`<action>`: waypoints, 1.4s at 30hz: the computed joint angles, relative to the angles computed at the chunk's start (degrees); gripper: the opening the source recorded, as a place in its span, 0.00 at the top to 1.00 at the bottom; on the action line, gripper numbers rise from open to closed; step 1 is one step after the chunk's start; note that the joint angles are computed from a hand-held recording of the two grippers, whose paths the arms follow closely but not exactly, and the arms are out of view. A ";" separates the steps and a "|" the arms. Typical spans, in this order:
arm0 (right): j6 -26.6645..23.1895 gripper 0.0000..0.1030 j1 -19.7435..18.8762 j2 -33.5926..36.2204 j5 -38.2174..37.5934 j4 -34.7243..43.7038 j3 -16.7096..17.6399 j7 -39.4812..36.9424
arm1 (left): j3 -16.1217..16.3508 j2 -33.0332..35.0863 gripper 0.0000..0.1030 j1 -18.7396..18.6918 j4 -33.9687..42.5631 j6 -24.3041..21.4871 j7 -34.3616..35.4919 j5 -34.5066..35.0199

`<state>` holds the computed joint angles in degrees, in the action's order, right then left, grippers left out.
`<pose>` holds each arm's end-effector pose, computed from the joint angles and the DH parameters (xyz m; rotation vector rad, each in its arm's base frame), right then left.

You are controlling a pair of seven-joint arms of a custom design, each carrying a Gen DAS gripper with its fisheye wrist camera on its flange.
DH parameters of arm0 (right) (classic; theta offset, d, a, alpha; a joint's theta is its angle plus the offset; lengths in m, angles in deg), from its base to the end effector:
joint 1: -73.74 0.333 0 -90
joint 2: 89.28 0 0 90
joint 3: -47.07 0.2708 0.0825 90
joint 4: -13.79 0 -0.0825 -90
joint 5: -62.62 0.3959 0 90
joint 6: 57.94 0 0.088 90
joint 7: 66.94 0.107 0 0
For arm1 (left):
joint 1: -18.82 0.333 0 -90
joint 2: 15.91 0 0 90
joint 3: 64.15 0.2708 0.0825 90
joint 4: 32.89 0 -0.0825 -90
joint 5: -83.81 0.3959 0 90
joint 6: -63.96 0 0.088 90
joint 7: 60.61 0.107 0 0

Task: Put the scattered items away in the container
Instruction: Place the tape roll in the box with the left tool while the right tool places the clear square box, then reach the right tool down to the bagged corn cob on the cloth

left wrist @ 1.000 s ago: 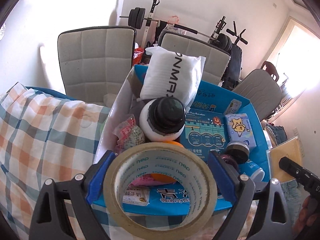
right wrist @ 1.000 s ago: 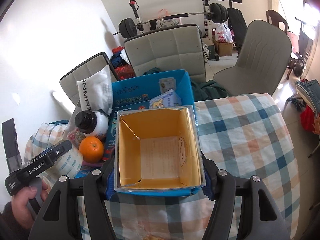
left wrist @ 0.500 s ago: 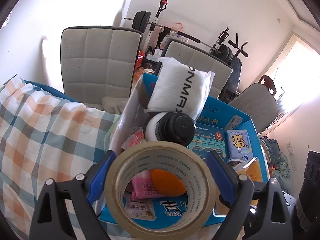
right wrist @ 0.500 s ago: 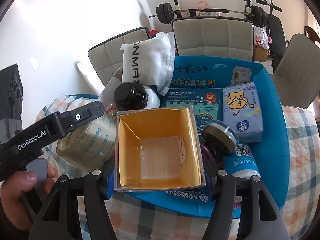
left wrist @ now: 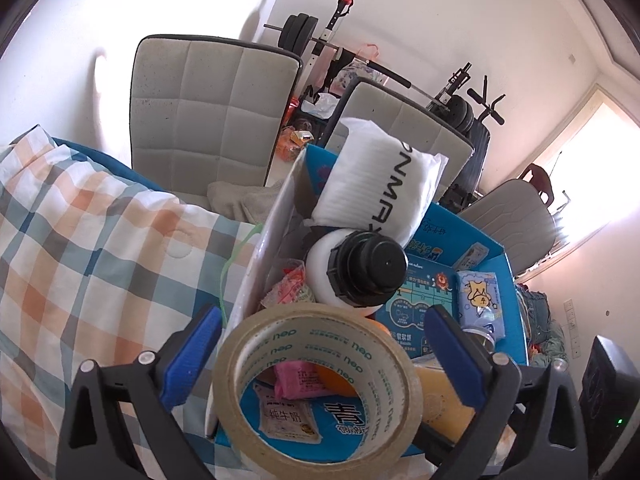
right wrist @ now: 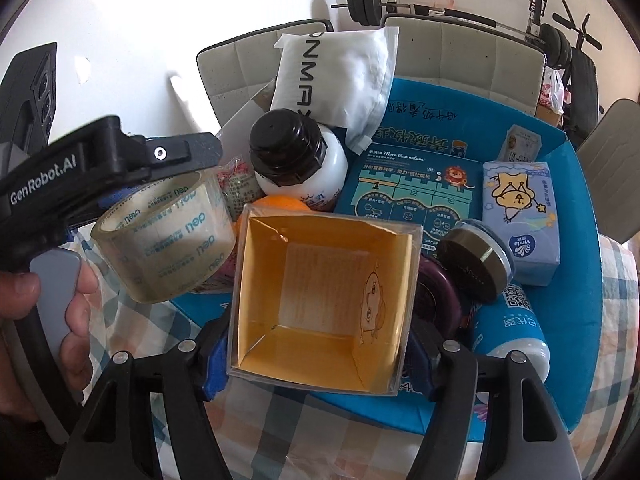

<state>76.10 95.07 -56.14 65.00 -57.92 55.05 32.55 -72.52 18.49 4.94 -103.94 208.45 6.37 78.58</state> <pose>0.6653 0.3452 0.4455 -2.1008 1.5778 -0.1712 0.7142 -0.2592 0.4595 -2.1290 1.8808 -1.0218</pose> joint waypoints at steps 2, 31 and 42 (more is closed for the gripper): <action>0.85 0.23 -0.56 -1.03 1.14 -1.82 0.23 0.50 | -0.04 -0.68 0.00 0.22 -0.46 0.06 -0.25 -0.29; -2.97 0.29 -2.66 -32.46 3.66 -47.22 -2.49 -25.67 | -6.14 -21.50 0.00 -4.11 -32.15 -3.28 6.24 -4.29; -2.80 0.49 -0.89 -29.85 -7.71 -47.30 -1.30 -23.62 | -6.15 -25.71 0.00 -3.87 -39.37 -3.68 -0.38 -10.75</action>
